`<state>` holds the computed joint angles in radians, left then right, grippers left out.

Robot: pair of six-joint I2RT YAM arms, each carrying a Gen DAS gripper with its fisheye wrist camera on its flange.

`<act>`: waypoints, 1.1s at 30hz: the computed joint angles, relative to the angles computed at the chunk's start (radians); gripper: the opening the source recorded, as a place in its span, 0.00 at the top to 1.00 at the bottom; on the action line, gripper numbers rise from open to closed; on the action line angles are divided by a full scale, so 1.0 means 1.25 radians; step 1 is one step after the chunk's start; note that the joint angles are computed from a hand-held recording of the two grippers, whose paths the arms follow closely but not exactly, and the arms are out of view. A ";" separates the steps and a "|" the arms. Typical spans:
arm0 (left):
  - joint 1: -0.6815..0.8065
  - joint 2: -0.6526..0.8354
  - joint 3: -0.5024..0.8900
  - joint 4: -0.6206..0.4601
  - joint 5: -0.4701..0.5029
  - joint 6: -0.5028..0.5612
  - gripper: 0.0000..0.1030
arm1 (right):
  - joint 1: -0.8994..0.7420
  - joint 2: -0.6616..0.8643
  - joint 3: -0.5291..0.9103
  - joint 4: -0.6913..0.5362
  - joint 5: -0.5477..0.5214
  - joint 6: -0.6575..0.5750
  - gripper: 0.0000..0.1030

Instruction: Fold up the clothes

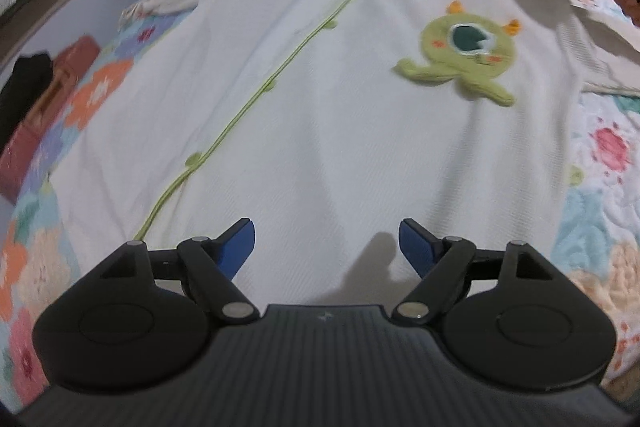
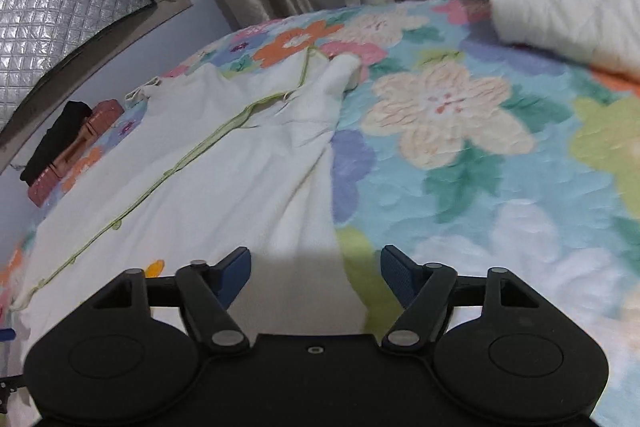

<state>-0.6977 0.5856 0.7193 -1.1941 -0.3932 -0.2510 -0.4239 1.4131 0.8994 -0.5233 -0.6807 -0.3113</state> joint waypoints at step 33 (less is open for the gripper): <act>0.244 0.137 -0.047 0.233 0.213 0.177 0.16 | -0.019 0.224 0.256 -0.134 -0.059 -0.016 0.49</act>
<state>-0.3932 0.7574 0.6607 -0.9032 -0.1272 -0.0294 -0.4474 1.6931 1.2188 -0.6912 -0.7543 -0.3314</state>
